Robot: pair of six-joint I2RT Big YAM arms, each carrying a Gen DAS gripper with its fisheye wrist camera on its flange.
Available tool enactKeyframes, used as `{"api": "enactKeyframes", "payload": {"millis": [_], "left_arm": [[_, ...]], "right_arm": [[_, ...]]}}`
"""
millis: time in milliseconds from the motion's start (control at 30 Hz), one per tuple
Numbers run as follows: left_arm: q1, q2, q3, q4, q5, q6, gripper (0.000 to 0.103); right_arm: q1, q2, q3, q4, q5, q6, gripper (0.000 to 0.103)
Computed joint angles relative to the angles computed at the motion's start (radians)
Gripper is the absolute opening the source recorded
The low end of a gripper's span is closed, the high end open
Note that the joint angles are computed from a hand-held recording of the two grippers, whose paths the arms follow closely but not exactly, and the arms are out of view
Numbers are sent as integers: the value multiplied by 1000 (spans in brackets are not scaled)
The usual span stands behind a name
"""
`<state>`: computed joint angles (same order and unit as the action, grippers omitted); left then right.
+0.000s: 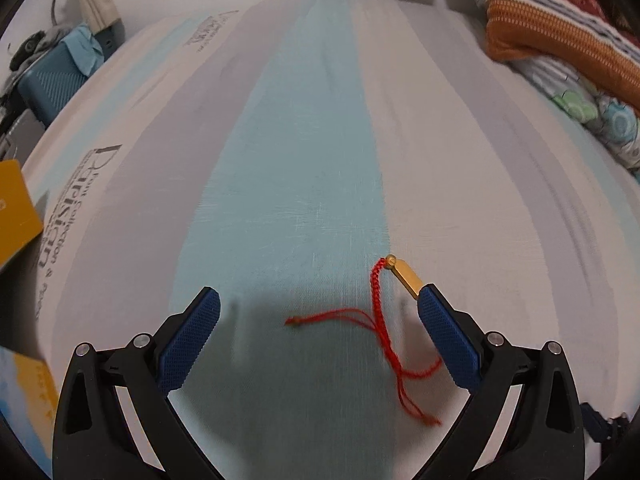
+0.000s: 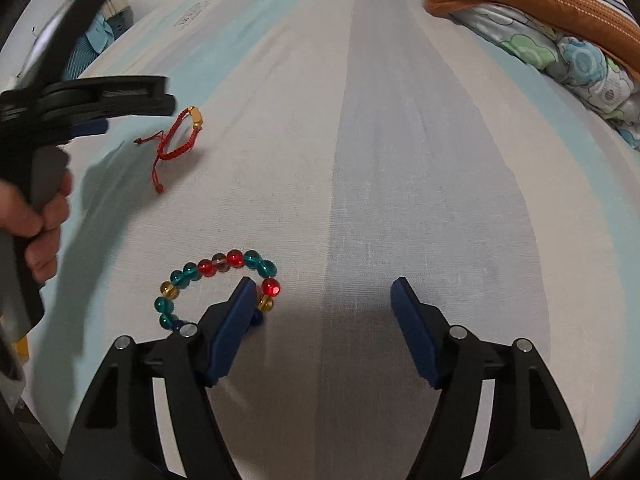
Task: Organize jewelry
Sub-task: 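Grasp the red cord bracelet with the left tool while the right tool grasps the multicolour bead bracelet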
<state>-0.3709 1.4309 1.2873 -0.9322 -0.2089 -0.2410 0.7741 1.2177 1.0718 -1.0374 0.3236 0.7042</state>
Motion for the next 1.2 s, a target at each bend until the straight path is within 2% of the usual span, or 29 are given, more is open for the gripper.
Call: {"api": "enactKeyframes", "payload": {"millis": [100,233,367,467,500,567,633,667,700,733,767,800,900,1200], "left_arm": [[3,30,-1,23,2,13,96],[18,52,-1,33,41,-1,91],[12,58,-5,62,37,12,90],[5,64,-4,56,29,20,88],[4,63,-5,56,29,27,84],[-2,60,-10,58,31,41,75],[-9,52,-16,54,28,53,56],[-11,46,-18,49,35,59,51],[-12,43,-18,43,37,62,40],[-12,40,-15,33,46,67,25],[-9,38,-12,22,63,73,17],[-3,33,-11,14,75,74,4],[23,10,-17,0,138,61,3],[24,-64,-25,-38,127,69,3]], "right_arm": [[9,18,11,-3,14,-19,61],[20,31,14,3,35,-38,59],[22,27,6,18,31,-37,54],[22,26,6,19,25,-37,45],[22,25,8,17,22,-36,38],[17,25,11,17,13,-36,32],[14,25,11,17,9,-38,25],[11,24,10,19,5,-38,19],[5,22,10,21,-3,-38,13],[3,20,9,22,-9,-36,11],[1,18,10,21,-14,-32,11],[6,13,8,19,-17,-22,10],[12,-1,9,14,-25,-10,9],[37,-42,35,-22,-10,19,9]]}}
